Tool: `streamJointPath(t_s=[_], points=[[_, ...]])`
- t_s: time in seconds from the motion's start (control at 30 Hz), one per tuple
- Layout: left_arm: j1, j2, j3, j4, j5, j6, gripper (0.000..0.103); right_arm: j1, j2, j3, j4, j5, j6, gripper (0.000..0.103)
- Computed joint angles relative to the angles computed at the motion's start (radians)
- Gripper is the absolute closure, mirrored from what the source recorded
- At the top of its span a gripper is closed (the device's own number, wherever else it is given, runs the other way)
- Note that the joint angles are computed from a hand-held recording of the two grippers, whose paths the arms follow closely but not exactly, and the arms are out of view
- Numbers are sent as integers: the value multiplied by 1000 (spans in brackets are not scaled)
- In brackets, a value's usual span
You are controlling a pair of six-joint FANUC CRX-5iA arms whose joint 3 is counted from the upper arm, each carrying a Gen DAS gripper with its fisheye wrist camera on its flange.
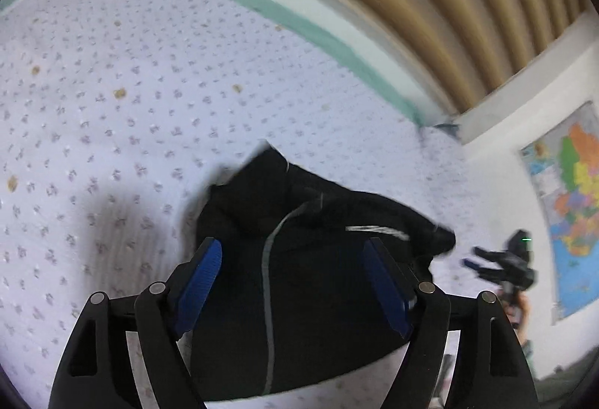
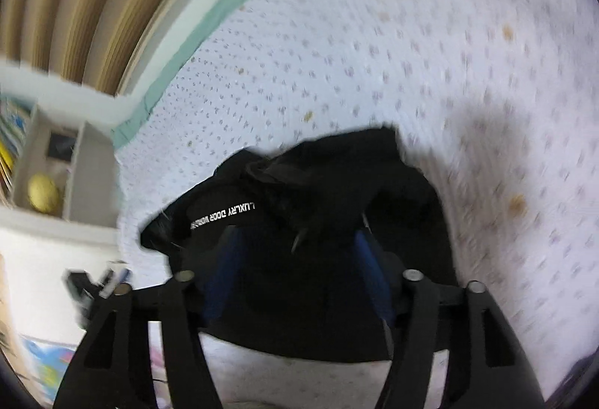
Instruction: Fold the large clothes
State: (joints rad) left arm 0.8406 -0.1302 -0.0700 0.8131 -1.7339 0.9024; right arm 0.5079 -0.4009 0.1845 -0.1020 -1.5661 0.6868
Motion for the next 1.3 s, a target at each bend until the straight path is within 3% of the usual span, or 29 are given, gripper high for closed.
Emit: streamJointPath(t_s=[0.17,0.3,0.47,0.67,0.7,0.73,0.8,0.9,1.1,1.2,1.3], points=[[-93,45,-9,-101,125,94,24,63,37,-65,152,19,62,30],[-139,65,-13,-165,268,179,24,-37,86,-108,153,57,206,30],[-159,177,-4,-104,242,175,24,-174,140,-119,52,134,344,30],[-178,261,-39,7,178,140,24,-260,204,-132,-65,166,437,31],[-182,270,-49,24,170,141,25,-269,206,-139,-89,172,446,43],[-185,265,-59,32,176,140,29,-257,196,-155,-78,189,441,56],[-188,244,-71,30,191,114,77,-166,147,-208,57,232,376,71],[-180,186,-95,33,224,87,85,-55,85,-244,203,246,283,82],[-194,150,-41,111,284,83,89,63,117,-176,436,212,209,84],[-236,168,7,82,354,110,91,64,174,-149,492,221,205,86],[-282,221,45,-27,398,201,91,23,235,-152,469,233,187,86]])
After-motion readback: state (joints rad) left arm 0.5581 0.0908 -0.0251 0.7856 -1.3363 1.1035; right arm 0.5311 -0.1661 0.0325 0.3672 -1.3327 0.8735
